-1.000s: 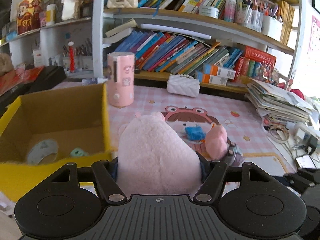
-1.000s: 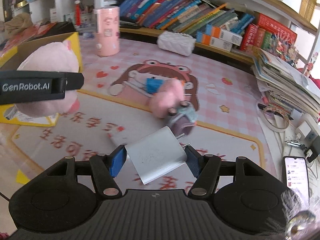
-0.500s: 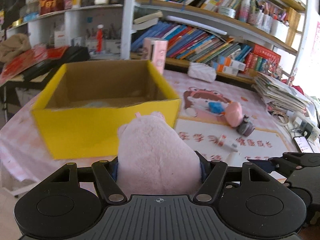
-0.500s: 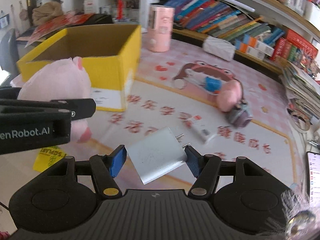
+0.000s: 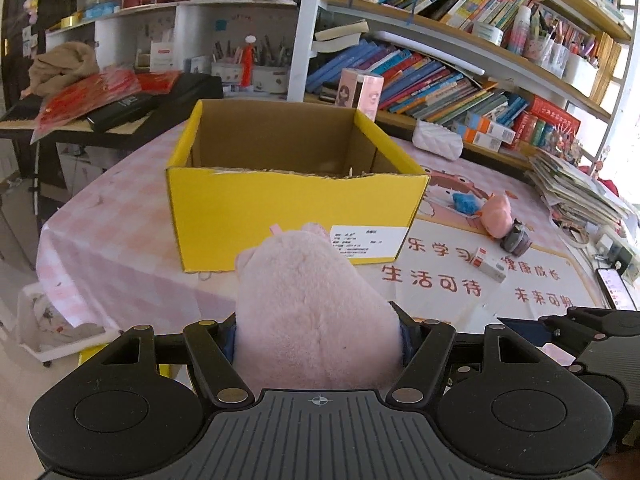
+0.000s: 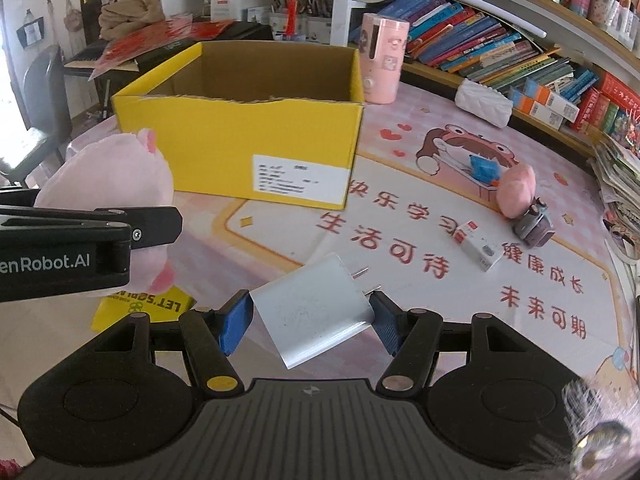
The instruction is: Organize objects
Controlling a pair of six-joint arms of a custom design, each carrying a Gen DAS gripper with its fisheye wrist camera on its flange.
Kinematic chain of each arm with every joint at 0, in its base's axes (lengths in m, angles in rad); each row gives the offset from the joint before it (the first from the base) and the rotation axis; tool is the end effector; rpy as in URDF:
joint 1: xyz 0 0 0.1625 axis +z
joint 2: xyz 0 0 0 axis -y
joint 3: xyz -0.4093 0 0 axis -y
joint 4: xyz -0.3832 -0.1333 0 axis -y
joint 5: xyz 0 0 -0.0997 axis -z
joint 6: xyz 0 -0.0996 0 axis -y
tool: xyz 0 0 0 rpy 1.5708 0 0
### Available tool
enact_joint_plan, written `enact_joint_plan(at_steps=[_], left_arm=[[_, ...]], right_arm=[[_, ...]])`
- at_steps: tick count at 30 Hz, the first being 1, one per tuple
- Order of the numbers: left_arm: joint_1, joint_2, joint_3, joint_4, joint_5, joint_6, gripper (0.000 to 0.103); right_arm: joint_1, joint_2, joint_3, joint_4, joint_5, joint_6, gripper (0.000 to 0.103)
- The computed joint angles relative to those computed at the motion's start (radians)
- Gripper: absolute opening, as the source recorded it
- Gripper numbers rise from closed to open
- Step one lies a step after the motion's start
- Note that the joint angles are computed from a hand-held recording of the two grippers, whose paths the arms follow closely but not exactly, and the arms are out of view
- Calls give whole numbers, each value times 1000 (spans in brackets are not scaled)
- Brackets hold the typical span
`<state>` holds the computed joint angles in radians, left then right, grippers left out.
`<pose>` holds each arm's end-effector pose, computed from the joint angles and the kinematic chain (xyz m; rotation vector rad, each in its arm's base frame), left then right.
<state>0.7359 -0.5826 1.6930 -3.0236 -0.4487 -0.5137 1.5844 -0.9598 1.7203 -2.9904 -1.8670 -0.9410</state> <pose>-0.3102 -0.5818 0.0372 0.1155 2.2033 -1.1568 0.1131 -0.6481 0.2194 1.0453 -2.3015 0.6038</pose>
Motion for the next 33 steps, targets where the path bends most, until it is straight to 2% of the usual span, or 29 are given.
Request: enact_joint_plan(at_steps=[14, 33], left_arm=[[-29, -75, 125, -7, 34, -48, 68], [-38, -96, 178, -159, 57, 38, 68]], right_arm=[[21, -23, 95, -59, 5, 34, 62], [55, -17, 130, -118, -5, 22, 62]])
